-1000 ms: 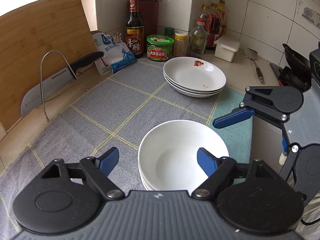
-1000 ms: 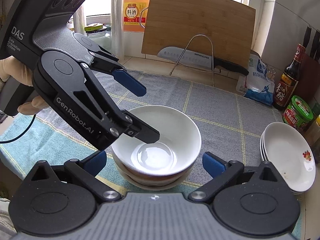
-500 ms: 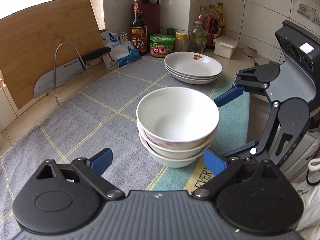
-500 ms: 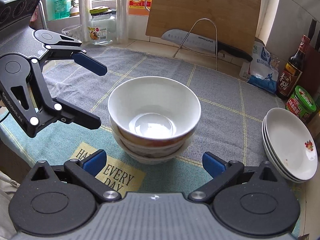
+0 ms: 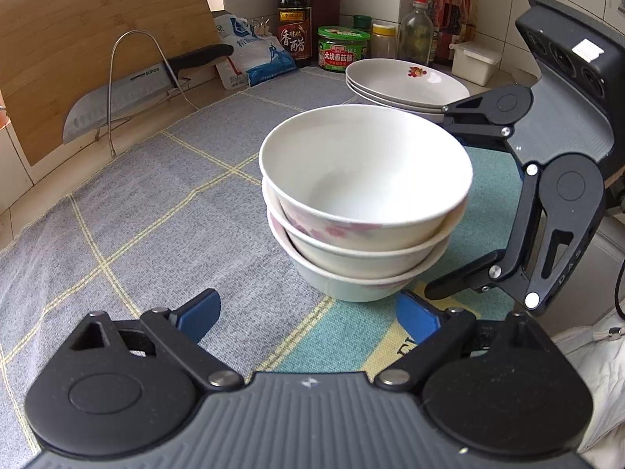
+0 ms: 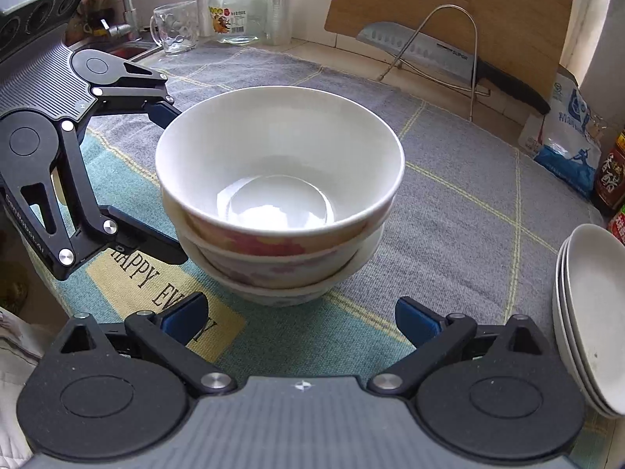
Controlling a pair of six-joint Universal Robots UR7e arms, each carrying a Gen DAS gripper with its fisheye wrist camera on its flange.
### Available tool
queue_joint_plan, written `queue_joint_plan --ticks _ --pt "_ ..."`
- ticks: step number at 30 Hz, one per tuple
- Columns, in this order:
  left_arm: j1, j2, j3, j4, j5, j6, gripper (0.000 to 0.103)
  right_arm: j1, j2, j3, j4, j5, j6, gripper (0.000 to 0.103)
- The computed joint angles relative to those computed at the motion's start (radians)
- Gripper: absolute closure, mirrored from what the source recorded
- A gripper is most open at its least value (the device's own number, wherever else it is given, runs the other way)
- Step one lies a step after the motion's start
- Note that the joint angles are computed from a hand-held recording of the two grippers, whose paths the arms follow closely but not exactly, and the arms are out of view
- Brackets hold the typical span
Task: Organize plates and bowls
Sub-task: 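Grasp the three-bowl stack from opposite sides with both grippers, then lift the bowl stack with both grippers and carry it over the plate stack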
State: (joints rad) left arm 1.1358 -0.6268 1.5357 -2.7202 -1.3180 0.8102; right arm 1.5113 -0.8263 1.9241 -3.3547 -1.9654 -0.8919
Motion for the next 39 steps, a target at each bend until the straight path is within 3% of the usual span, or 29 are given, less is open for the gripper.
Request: queue_joint_plan --ticks 11,21,33,39 --pt "-0.013 0.029 -0.068 0.125 -0.004 0.090 0.012 -0.051 -0.071 -0.079 0.276 0.169 -0.203 0.000" --pt "-0.010 0.060 -0.181 0.338 -0.025 0.162 0.023 -0.055 -0.082 -0.153 0.474 0.196 -0.284 0.008" --pt "0.003 0.098 -0.283 0.479 -0.062 0.222 0.026 -0.055 -0.081 -0.207 0.611 0.209 -0.281 0.013" --pt "0.008 0.106 -0.301 0.503 -0.073 0.235 0.026 -0.050 -0.076 -0.216 0.626 0.199 -0.275 0.013"
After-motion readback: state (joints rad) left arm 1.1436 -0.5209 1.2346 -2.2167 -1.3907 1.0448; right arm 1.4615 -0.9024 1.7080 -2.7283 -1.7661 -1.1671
